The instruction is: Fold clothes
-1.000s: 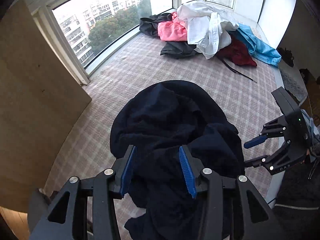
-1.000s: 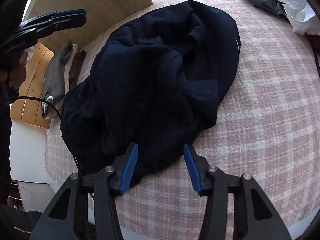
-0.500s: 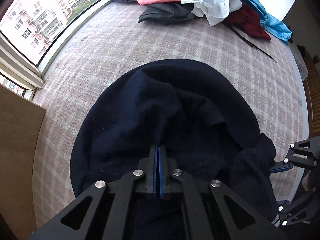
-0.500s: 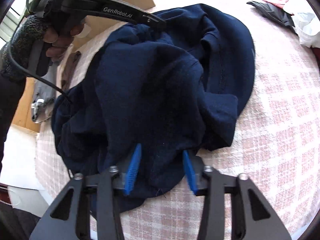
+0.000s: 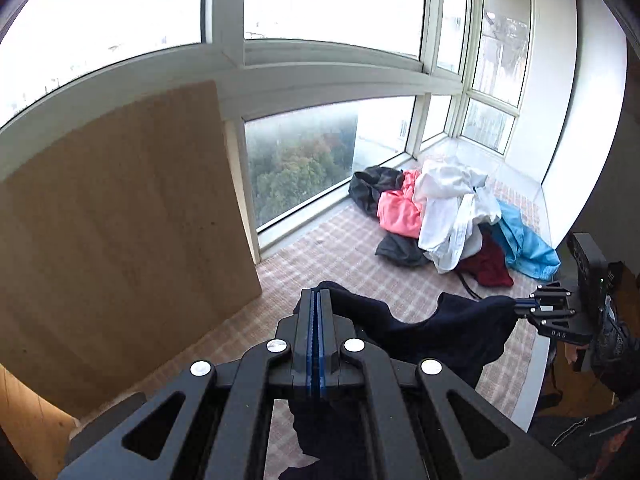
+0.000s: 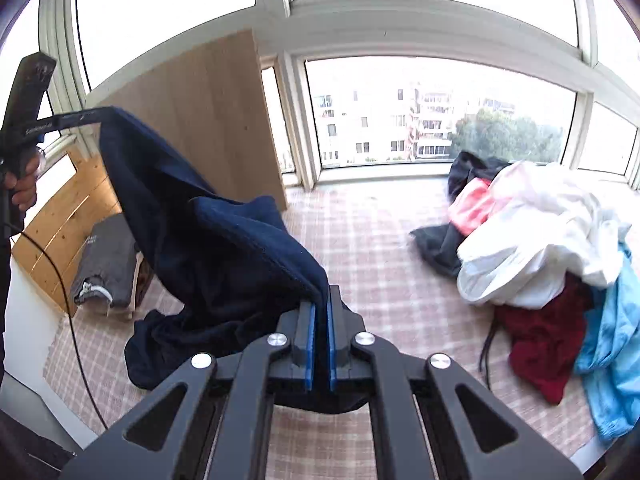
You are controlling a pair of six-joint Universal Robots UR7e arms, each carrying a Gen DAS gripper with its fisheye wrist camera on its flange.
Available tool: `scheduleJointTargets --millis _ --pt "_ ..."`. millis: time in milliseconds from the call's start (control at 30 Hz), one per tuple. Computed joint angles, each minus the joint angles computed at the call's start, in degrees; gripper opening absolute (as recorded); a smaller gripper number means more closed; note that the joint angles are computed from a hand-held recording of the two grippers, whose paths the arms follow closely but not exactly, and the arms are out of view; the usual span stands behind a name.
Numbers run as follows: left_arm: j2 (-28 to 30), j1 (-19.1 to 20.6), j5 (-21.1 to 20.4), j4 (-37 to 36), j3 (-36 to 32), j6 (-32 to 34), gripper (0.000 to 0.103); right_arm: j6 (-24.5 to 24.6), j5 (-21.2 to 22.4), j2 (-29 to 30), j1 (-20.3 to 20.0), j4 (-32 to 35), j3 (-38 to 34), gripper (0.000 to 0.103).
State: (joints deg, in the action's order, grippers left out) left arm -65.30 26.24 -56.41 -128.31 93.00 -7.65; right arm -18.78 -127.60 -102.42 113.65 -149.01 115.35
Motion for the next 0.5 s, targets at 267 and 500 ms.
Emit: scheduleJointTargets --millis 267,500 --pt "-13.36 -11.05 8.79 8.49 5.03 -11.12 0.001 -1.08 -0.15 -2.94 7.67 9.22 -8.53 0.005" --pt "-20.72 -12.65 4.14 19.66 17.24 -30.82 0.001 3.04 3.18 -7.30 -7.78 18.47 2.43 0.005"
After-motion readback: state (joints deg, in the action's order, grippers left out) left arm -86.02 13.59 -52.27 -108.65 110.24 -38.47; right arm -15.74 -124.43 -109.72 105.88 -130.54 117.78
